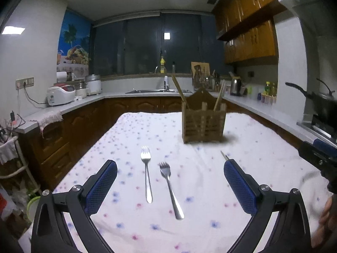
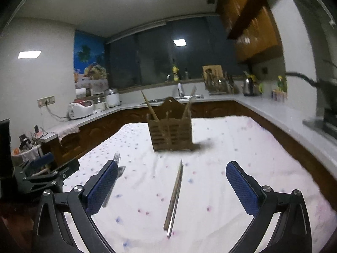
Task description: Organize utensils
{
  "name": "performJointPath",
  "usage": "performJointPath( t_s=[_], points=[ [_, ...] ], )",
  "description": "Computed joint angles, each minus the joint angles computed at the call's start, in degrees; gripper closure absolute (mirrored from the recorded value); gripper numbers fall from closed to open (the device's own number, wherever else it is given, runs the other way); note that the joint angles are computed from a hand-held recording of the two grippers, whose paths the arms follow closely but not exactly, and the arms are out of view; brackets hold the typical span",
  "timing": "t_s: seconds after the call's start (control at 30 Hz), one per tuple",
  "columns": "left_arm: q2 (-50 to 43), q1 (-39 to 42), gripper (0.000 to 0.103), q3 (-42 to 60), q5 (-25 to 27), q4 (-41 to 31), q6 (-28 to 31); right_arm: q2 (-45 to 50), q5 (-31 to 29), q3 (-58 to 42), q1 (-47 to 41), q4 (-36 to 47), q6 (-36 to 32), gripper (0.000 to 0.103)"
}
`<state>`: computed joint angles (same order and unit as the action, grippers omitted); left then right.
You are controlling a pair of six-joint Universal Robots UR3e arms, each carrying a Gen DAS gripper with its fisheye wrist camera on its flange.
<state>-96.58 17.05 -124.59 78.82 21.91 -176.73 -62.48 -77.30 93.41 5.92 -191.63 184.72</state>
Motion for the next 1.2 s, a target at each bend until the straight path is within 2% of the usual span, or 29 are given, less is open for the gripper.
performJointPath(
  t_s=[0.17, 0.33, 0.43, 0.83, 1.2],
  points=[
    [-0.9, 0.0, 0.001, 0.0, 0.7, 1.7, -0.5, 1.3, -2.8, 3.6, 1.1, -7.6, -0.5, 0.000],
    [-2.7, 0.8, 0.001, -0.4, 0.9, 4.5, -1.2, 1.9, -2.4, 3.8, 1.1, -10.0, -0.2, 0.000],
    [-4.0, 1.5, 0.001, -1.2, 0.1, 6.4, -1.6, 2.0, -2.4, 3.8, 1.2, -10.1, -0.2, 0.000],
    [-2.2, 3.1, 0.001, -2.9, -2.4, 6.7, -2.0, 2.2, -2.6, 4.0, 0.5, -8.2, 0.5, 0.000],
    [-1.5, 2.9, 0.001, -3.3, -2.2, 6.7, -1.5, 2.3, -1.4, 4.5, -0.1, -7.9, 1.0, 0.000]
  ],
)
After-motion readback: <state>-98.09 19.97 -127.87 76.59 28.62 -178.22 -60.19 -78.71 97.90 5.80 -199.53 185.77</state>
